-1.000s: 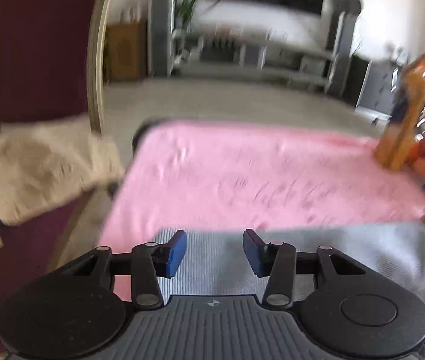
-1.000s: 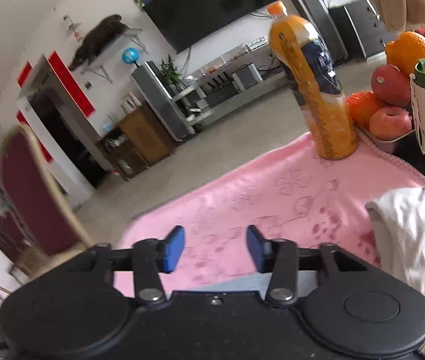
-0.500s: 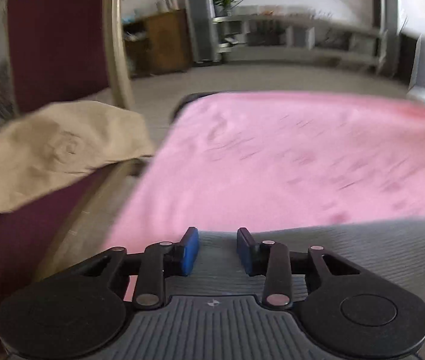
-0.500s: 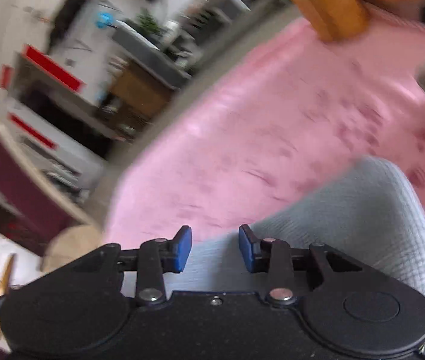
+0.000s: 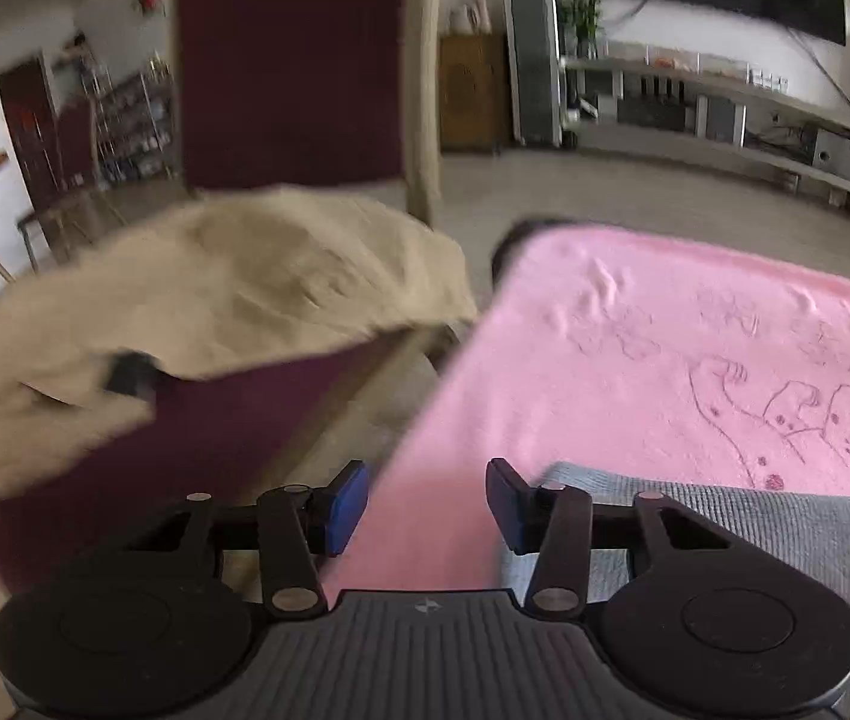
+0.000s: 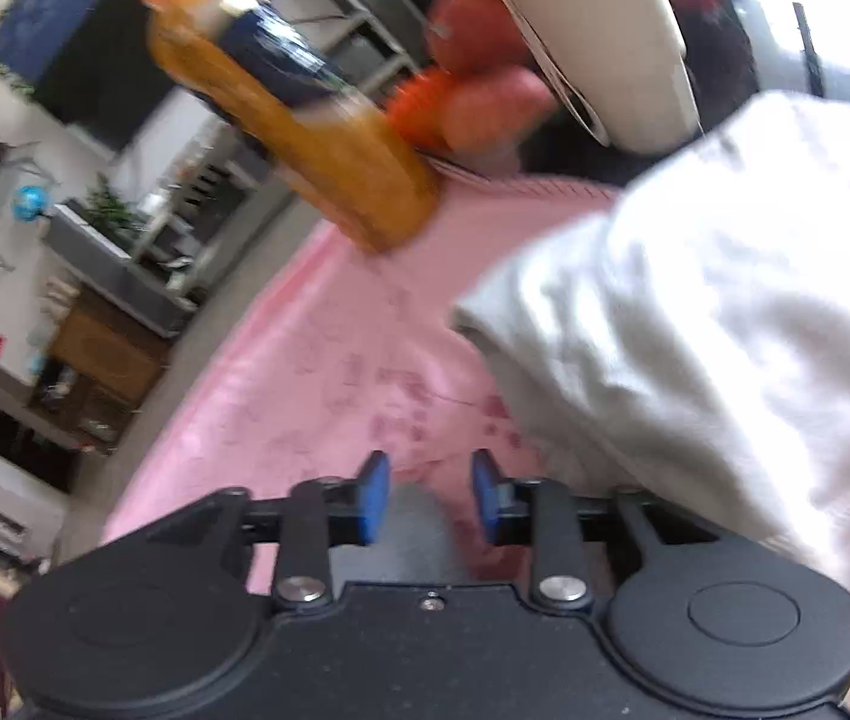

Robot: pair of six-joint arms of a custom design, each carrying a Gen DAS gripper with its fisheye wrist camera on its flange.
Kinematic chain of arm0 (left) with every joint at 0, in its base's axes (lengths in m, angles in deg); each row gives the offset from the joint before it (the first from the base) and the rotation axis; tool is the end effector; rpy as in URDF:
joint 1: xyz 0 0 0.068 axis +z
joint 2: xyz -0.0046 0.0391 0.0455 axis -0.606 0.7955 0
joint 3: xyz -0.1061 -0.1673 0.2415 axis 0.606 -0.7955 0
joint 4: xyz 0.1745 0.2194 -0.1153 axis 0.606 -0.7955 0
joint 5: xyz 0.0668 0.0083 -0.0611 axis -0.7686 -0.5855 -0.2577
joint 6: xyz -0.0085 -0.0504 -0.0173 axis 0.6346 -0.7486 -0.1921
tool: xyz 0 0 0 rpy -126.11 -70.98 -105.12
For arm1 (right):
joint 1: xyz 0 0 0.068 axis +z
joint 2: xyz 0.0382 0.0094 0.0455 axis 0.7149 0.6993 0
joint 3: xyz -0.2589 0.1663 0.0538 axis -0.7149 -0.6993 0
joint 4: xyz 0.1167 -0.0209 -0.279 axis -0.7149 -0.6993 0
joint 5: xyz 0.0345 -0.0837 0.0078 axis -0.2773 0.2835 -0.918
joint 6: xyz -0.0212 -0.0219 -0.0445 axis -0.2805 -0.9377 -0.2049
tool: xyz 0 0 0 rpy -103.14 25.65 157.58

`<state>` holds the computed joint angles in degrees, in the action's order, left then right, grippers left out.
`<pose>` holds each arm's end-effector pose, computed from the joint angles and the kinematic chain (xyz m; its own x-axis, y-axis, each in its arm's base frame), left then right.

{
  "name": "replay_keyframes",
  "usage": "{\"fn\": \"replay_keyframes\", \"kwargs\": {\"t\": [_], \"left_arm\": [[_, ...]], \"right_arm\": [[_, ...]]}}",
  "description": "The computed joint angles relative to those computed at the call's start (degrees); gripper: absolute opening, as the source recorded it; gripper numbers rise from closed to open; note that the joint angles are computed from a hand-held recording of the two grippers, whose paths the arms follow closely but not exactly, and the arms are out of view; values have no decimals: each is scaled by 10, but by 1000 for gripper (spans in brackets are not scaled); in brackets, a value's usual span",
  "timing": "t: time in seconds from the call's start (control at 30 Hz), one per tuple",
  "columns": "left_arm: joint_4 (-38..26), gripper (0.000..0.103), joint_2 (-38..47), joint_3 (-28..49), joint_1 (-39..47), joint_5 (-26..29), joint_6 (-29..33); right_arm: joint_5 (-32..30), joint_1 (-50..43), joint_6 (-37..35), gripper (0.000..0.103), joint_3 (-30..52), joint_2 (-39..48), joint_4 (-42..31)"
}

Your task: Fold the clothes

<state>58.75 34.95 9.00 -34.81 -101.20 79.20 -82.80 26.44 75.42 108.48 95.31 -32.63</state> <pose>0.2782 0.0259 0.1233 -0.6018 -0.1939 -0.7747 -0.4416 0.8891 0.1205 0.3230 -0.0971 0.0850 -0.5341 0.6984 -0.4764 0.3567 0.6971 0.6220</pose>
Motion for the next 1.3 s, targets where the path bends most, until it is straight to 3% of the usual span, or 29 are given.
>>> {"fn": "replay_keyframes", "kwargs": {"t": [0.1, 0.3, 0.4, 0.43, 0.5, 0.57, 0.6, 0.73, 0.93, 1.0, 1.07, 1.13, 1.3], "left_arm": [[-29, 47, -115, -55, 14, 25, 20], [-159, 50, -303, -131, 65, 182, 40], [-170, 50, -311, -144, 17, 152, 37], [-166, 50, -298, -144, -5, 133, 34], [-157, 51, -284, -146, -38, 112, 29], [-147, 52, -273, -148, -65, 100, 28], [-139, 53, -266, -150, -75, 96, 31], [-109, 53, -222, -148, -107, 80, 31], [-76, 53, -157, -135, -126, 72, 29], [-79, 54, -106, -115, -127, 70, 35], [-65, 55, -73, -109, -154, 32, 55], [-42, 55, -56, -114, -185, -8, 73], [-41, 55, -101, -140, -173, -2, 78]], "right_arm": [[-70, -39, -25, 45, -40, -80, -22], [-178, -124, -142, 58, -118, -220, -140], [-162, -121, -175, 67, -134, -227, -158], [-158, -116, -175, 65, -133, -220, -166], [-156, -106, -174, 50, -137, -216, -163], [-161, -95, -174, 25, -150, -225, -143], [-163, -89, -174, 22, -156, -229, -133], [-172, -70, -146, 22, -158, -214, -97], [-152, -51, -98, 21, -106, -113, -105], [-96, -39, -114, 1, -82, -85, -144], [-76, -34, -121, 0, -74, -64, -149], [-58, -23, -137, 0, -80, -74, -148], [-37, -5, -164, 3, -109, -118, -141]]}}
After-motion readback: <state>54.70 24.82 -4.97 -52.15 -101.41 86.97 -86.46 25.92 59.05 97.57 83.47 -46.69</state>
